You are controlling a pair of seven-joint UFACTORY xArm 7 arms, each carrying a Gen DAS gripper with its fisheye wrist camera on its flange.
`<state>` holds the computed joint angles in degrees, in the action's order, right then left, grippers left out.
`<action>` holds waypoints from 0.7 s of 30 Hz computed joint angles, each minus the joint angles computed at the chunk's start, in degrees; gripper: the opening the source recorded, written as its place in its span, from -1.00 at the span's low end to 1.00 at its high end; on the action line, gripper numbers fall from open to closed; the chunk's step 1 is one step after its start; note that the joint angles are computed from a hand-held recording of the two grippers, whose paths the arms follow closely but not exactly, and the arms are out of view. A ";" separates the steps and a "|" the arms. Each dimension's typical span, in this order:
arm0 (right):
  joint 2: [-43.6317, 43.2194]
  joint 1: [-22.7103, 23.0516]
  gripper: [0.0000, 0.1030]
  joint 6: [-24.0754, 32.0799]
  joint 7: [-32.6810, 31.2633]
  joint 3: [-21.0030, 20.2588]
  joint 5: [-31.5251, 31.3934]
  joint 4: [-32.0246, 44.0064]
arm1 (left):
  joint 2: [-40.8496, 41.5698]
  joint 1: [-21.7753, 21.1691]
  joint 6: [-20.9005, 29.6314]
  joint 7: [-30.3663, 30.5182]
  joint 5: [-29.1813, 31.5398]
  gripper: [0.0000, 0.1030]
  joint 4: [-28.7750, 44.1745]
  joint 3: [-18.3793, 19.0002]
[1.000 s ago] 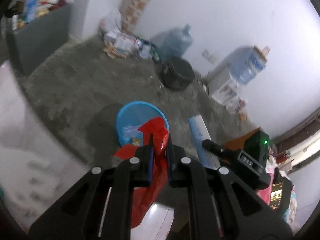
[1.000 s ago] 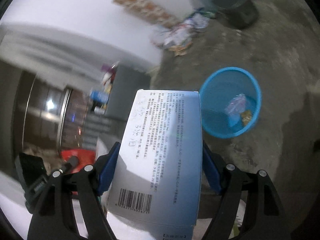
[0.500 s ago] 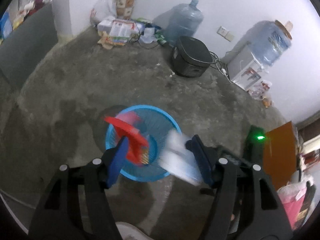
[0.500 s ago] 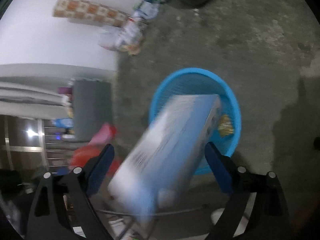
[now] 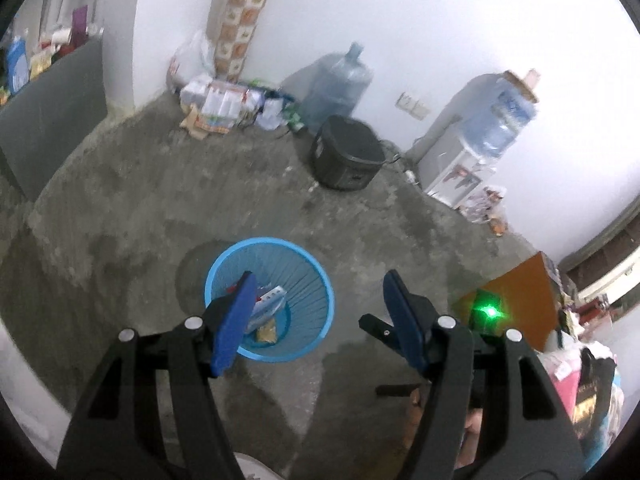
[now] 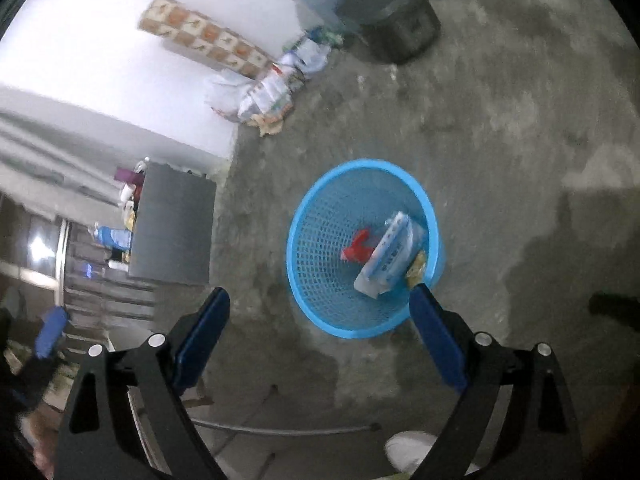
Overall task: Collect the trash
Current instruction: 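Carry the box and red bag to the wastebasket and release both, then return both tools to the table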
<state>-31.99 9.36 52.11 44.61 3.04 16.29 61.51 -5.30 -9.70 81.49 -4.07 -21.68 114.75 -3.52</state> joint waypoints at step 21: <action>22.23 8.88 0.88 26.54 -3.50 25.51 -33.40 50.31 | -19.61 4.83 18.18 -0.71 3.49 0.79 9.14 19.64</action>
